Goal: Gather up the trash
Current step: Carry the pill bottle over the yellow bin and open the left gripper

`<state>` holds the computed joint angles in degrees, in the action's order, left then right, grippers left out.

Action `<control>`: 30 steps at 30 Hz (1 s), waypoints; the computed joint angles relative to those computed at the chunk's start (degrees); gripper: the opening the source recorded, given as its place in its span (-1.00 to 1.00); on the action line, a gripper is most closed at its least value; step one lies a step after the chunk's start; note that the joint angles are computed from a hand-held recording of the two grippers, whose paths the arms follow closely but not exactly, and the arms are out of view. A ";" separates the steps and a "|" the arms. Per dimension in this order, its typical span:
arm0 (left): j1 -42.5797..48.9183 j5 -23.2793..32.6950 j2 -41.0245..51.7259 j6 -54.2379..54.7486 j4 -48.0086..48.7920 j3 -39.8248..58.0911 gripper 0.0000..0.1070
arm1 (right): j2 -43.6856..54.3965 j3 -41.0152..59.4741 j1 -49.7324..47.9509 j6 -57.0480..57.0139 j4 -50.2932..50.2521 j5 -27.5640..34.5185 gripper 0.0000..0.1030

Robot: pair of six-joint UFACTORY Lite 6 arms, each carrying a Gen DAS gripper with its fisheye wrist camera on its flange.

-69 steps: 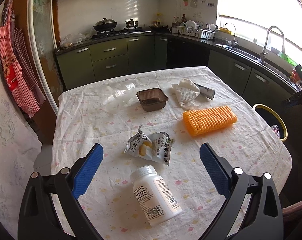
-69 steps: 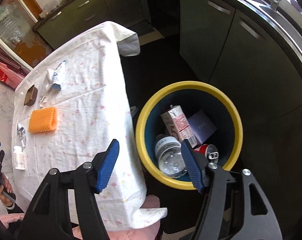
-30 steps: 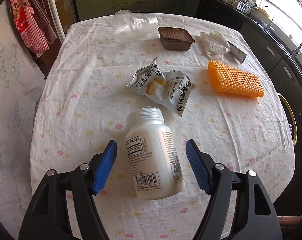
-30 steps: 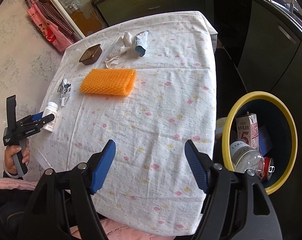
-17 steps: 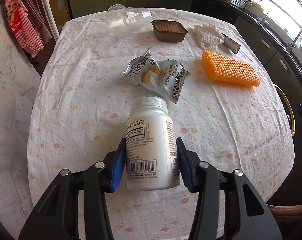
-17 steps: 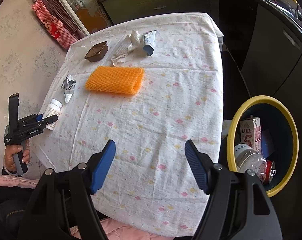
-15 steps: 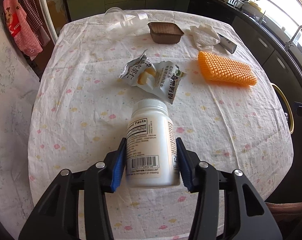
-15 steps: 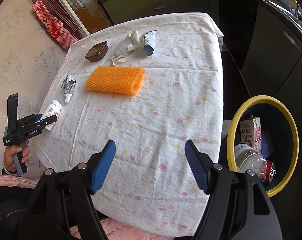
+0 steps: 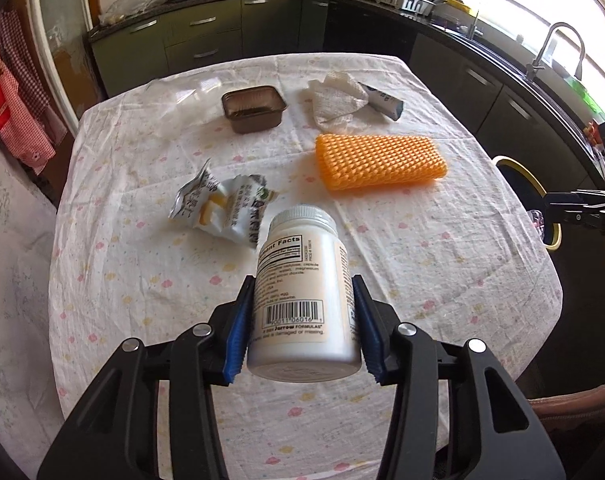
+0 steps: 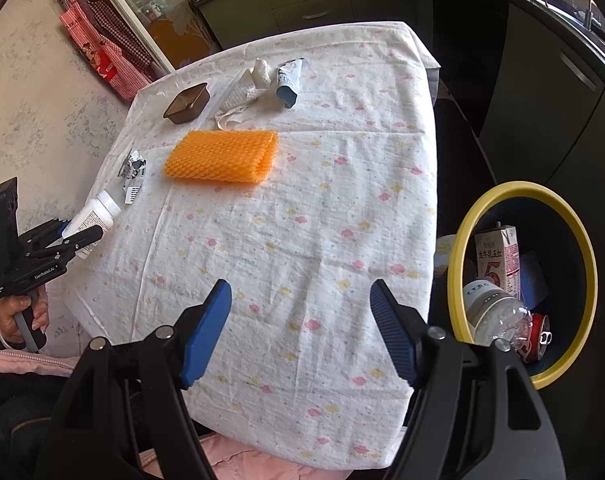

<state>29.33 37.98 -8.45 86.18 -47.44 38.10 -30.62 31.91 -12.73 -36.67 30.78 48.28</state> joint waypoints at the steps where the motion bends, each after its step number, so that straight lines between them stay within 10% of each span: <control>1: -1.62 0.33 -0.73 -0.23 -0.27 -0.10 -0.12 | -0.72 -0.12 -1.29 -0.48 -0.17 0.57 0.32; 17: -53.55 -9.25 10.09 -17.97 -2.15 16.18 -0.12 | -4.93 2.24 -56.90 -35.94 3.87 23.87 0.33; 30: -79.05 -3.68 60.09 -50.02 17.40 76.89 0.10 | 12.28 8.94 -72.23 -45.82 4.06 21.38 0.33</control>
<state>-49.73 34.30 51.64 36.16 -30.04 114.99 -18.34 40.85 -84.96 -82.50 34.84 69.66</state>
